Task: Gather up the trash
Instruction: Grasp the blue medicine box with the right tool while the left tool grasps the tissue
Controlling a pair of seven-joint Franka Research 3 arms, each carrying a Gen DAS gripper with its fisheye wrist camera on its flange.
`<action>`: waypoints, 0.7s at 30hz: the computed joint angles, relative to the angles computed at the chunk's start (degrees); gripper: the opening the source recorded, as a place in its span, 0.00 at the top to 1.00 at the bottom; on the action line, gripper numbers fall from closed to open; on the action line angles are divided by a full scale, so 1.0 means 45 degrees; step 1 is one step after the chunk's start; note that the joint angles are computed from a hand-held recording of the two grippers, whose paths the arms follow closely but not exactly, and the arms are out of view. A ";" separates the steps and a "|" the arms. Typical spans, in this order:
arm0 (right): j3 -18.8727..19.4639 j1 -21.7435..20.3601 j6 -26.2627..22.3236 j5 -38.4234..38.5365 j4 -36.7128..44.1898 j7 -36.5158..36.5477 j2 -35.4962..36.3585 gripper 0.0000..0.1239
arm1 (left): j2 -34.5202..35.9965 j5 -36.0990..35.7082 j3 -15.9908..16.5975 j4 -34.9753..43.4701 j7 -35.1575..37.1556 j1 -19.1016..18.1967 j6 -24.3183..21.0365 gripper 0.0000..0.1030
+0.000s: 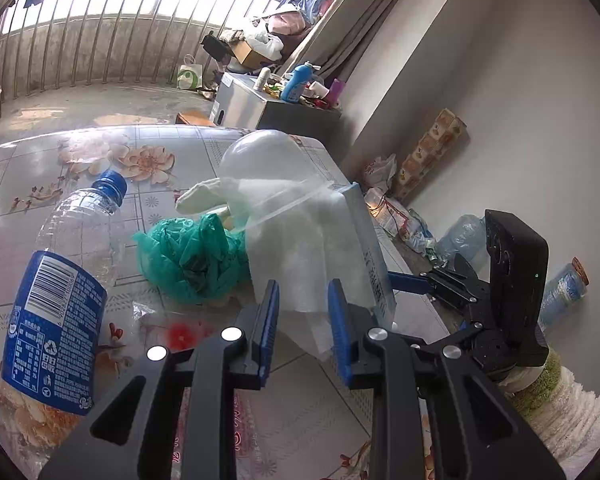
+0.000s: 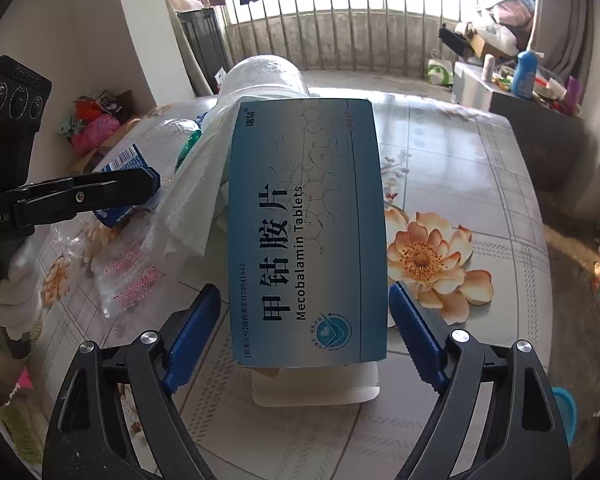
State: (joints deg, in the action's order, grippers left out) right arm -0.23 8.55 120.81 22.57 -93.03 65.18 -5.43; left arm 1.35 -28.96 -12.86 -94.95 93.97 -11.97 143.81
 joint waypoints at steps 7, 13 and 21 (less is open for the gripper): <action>-0.0046 0.0005 0.0042 0.0271 -0.0449 0.0323 -0.0418 0.46 | 0.0343 -0.0471 -0.0093 0.0447 0.0124 0.0001 -0.0271 0.53; -0.0091 0.0068 0.0113 0.0520 -0.0752 0.0016 -0.0655 0.46 | 0.0791 -0.0360 -0.0277 0.0796 0.0044 0.0075 -0.0620 0.56; -0.0171 0.0055 0.0209 0.0971 -0.0868 -0.0213 -0.0708 0.46 | 0.0824 -0.1362 -0.0392 0.0705 0.0890 0.0287 -0.0613 0.90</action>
State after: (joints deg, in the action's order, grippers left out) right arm -1.00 8.79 121.75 26.94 -96.94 64.22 -8.62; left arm 5.06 -35.09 -14.63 -91.77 97.98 -10.68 141.05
